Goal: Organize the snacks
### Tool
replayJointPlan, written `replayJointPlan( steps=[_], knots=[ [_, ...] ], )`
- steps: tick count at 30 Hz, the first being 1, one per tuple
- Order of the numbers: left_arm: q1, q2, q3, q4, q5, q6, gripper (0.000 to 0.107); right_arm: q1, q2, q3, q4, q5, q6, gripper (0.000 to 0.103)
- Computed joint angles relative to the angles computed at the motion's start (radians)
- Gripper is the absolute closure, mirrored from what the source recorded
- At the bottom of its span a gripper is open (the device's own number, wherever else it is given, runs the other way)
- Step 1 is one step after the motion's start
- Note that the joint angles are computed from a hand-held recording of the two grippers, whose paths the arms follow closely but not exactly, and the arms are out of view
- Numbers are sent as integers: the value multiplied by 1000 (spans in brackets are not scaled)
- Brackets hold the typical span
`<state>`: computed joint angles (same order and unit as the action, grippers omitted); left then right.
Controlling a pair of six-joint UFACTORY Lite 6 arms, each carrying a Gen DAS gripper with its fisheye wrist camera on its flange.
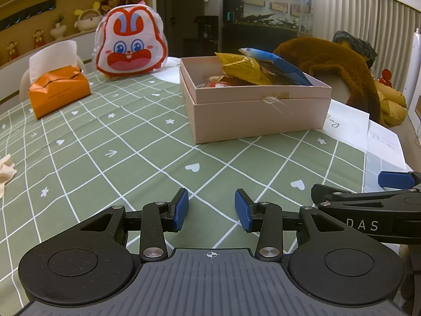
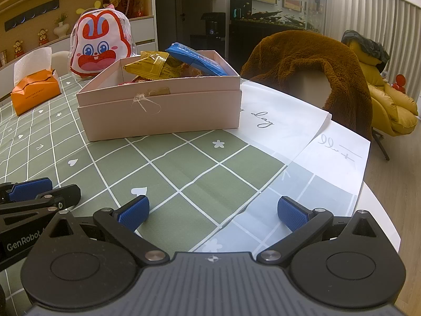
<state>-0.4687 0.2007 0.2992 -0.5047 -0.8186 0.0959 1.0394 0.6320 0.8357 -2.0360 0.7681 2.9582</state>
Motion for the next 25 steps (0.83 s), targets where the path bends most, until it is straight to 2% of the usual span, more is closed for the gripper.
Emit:
replayJointPlan(
  steps=[25],
  knots=[
    [-8, 3, 1, -14, -3, 4, 61, 0, 1, 1, 0, 0, 1, 0]
  ],
)
